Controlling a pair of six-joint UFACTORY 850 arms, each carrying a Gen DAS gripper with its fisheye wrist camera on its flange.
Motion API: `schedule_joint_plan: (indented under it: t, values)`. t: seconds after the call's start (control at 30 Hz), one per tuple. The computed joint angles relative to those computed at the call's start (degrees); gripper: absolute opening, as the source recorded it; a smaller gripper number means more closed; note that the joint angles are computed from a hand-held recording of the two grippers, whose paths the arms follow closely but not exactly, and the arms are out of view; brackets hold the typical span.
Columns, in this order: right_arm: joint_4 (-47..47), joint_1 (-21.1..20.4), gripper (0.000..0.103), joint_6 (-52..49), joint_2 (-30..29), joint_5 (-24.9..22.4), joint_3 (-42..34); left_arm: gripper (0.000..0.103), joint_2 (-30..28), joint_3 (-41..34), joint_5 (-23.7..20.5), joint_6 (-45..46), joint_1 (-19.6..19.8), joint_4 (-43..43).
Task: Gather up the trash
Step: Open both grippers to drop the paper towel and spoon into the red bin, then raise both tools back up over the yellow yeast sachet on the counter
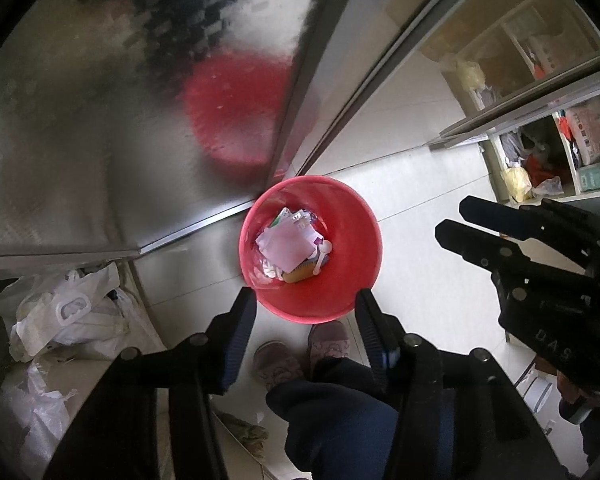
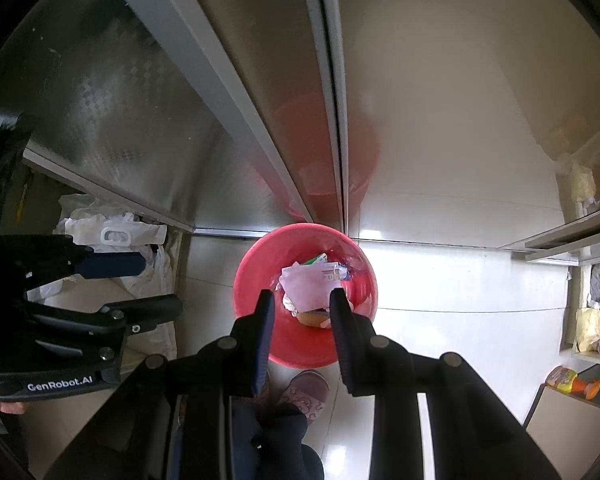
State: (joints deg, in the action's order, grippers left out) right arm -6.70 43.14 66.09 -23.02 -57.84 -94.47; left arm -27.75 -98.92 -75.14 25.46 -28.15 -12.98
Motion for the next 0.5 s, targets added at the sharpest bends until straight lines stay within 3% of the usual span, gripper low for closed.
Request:
schedule_joint_plan:
  t: [0.17,0.33,0.4,0.5]
  values:
    - [0.6,0.3,0.026,-0.2,-0.4,-1.4,-1.5,0.061,0.6,-1.4,-1.3,-0.9,0.0,1.3]
    - [0.0,1.0,0.028,0.8,-1.4,-7.4,-7.6,0.078,1.7,-5.9,-4.4,-1.6,0.1,3.2]
    - [-0.6,1.4,0.051,1.5,-2.0,-10.7,-10.7,0.08,1.7,-8.2,-6.0,-2.2,0.4,3.5]
    - [-2.0,2.4,0.06,3.5,-3.0,-16.0,-16.1,0.081,1.2,-12.9,-9.4,-2.6,0.7,3.6]
